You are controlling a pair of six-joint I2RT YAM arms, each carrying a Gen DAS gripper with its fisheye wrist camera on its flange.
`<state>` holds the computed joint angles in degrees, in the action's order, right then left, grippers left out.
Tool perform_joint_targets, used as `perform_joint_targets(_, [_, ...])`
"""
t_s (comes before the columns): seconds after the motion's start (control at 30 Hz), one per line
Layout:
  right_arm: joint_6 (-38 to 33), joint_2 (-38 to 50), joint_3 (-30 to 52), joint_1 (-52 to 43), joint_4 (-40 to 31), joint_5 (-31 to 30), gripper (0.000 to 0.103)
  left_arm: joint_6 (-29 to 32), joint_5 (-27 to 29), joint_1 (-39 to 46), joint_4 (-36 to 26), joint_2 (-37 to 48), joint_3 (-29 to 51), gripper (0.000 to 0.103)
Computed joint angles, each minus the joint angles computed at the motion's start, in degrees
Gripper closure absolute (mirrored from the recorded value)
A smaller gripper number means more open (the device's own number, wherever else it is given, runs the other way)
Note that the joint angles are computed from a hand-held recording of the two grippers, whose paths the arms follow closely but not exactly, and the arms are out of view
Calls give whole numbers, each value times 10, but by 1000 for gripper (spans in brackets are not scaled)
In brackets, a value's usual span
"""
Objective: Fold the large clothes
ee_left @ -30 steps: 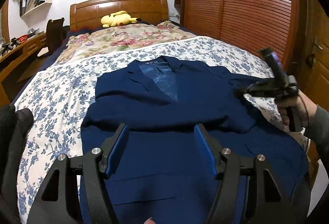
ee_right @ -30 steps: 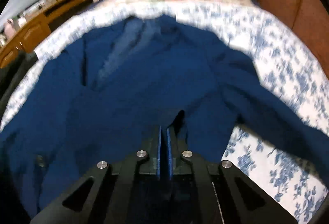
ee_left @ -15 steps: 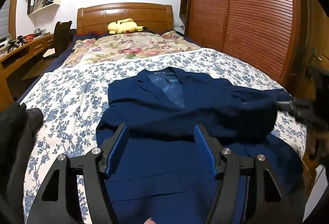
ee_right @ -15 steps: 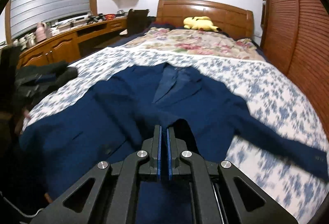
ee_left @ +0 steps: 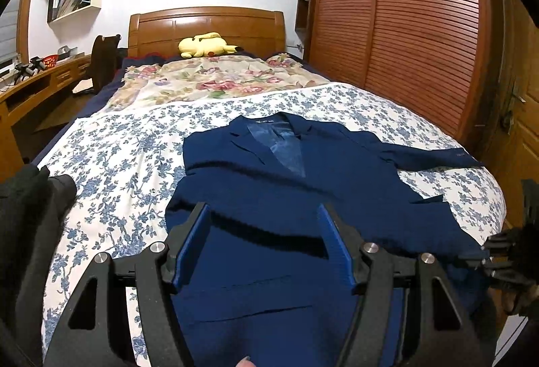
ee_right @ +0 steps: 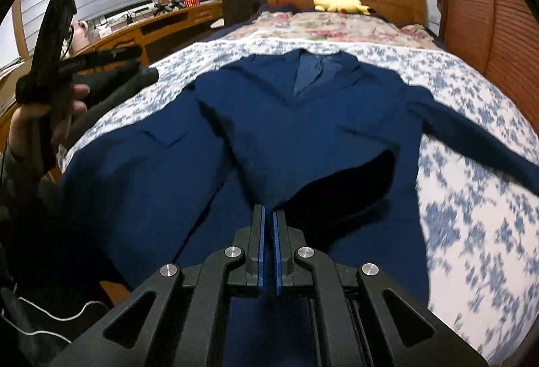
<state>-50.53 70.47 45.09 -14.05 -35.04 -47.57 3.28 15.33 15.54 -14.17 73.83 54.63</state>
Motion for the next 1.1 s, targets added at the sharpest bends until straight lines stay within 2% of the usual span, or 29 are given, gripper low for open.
perform_joint_targets(0.2, [-22,-24,-5,-5,-35,26,99,2,-12,-20,-2,6,1,36])
perform_joint_targets(0.33, [-61,-41,27,-47,-103,-3,99,1,-20,-35,1,7,2,36])
perform_joint_targets(0.4, [-47,-53,39,-59,-104,-8,99,0,-20,-39,3,8,2,36])
perform_joint_targets(0.47, [-19,-57,45,-55,-83,-6,84,-2,-21,-44,6,9,2,36])
perform_joint_targets(0.53, [25,-59,45,-34,-40,14,58,-3,-22,-49,7,12,3,36])
perform_joint_targets(0.63, [66,-41,43,1,13,38,54,-2,-27,-57,6,19,6,36])
perform_joint_targets(0.77, [122,39,70,55,68,104,54,-2,-34,-66,7,20,5,36])
perform_joint_targets(0.93, [147,119,112,94,66,180,55,-1,-35,-71,7,20,4,36])
perform_joint_targets(1.0, [149,143,130,96,50,175,65,0,-35,-73,6,20,5,36])
perform_joint_targets(1.07, [139,152,141,97,34,159,90,0,-37,-75,6,21,5,36])
perform_joint_targets(1.1, [134,149,140,98,34,161,95,0,-38,-75,7,21,5,36])
